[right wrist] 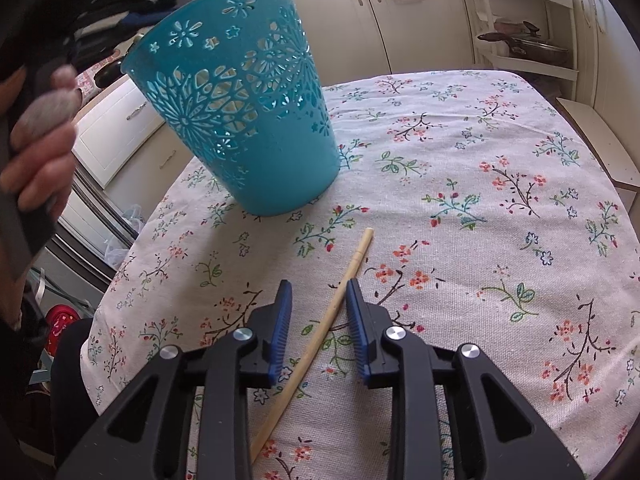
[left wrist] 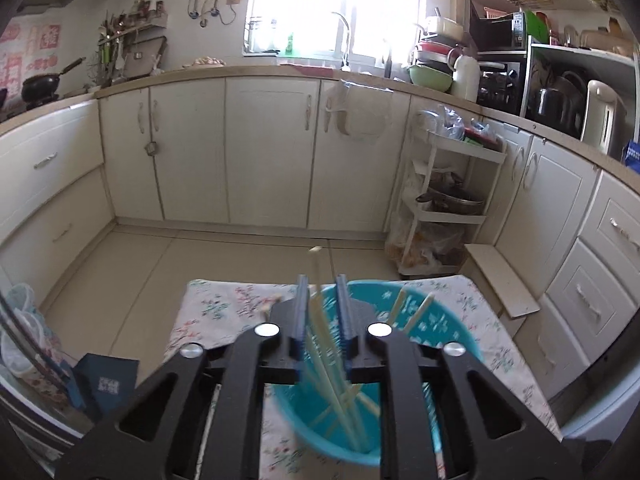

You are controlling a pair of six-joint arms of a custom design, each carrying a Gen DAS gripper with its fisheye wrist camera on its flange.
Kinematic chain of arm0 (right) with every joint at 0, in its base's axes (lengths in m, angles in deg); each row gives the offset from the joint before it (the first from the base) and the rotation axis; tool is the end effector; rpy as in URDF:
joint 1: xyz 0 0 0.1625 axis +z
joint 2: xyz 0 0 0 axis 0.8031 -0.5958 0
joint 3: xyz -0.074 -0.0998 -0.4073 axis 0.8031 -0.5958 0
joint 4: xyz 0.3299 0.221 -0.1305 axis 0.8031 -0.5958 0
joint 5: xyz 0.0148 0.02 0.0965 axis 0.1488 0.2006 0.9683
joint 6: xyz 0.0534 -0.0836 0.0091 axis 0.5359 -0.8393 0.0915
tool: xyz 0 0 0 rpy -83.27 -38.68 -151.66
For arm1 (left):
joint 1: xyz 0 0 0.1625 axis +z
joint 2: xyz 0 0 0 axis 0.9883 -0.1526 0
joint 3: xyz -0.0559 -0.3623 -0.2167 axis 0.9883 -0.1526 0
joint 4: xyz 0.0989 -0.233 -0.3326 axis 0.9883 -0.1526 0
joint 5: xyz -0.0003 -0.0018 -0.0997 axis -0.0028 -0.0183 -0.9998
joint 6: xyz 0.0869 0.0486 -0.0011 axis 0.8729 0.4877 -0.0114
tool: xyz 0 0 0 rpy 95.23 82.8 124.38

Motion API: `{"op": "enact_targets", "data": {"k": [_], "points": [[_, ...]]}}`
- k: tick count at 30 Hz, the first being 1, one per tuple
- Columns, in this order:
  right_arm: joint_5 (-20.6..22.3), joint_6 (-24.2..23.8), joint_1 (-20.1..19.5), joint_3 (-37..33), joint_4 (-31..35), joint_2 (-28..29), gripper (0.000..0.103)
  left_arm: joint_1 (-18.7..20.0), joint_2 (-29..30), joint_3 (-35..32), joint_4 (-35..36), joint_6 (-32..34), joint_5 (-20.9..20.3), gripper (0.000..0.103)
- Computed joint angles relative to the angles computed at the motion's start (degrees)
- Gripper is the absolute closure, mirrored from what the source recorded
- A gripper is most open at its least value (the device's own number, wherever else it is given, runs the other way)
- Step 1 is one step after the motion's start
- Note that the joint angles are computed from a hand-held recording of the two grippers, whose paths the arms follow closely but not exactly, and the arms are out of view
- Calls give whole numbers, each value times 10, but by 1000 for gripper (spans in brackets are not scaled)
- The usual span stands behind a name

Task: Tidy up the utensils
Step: 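Open the left tool over the teal basket to drop the chopstick, then close the right tool on the loose chopstick and lift it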

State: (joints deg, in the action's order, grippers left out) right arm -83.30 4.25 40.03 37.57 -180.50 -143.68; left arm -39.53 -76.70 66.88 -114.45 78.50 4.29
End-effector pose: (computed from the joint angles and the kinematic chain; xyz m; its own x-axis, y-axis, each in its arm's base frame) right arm 0.1382 -0.4979 0.2100 -0.8890 -0.2399 0.3900 -0.3989 0.8239 -0.4026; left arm -0.3620 -0.6119 0.1909 -0.7640 0.0609 -0.6423 0.5637 0.5473 -0.6186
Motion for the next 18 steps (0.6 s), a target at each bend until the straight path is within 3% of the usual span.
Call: {"op": "enact_targets", "data": {"k": [2, 3, 4, 7, 12, 15, 16, 18], "points": [[-3, 0, 2, 1, -1, -1, 72, -9, -23, 39, -27, 4, 18, 65], [-6, 1, 3, 2, -3, -1, 71, -18, -32, 63, -52, 8, 50, 49], [-9, 3, 4, 3, -4, -1, 71, -25, -39, 86, -83, 17, 77, 42], [-21, 7, 9, 4, -12, 3, 71, -33, -67, 143, -109, 0, 103, 41], [-70, -9, 30, -2, -35, 25, 74, -34, -114, 207, -125, -55, 107, 40], [-120, -27, 49, -6, -58, 44, 83, -25, -127, 220, -76, -103, 103, 37], [-128, -30, 51, -5, -64, 46, 92, -20, -127, 220, -61, -115, 97, 36], [-119, -20, 45, -5, -56, 40, 95, -7, -121, 216, -5, -155, 80, 36]]}}
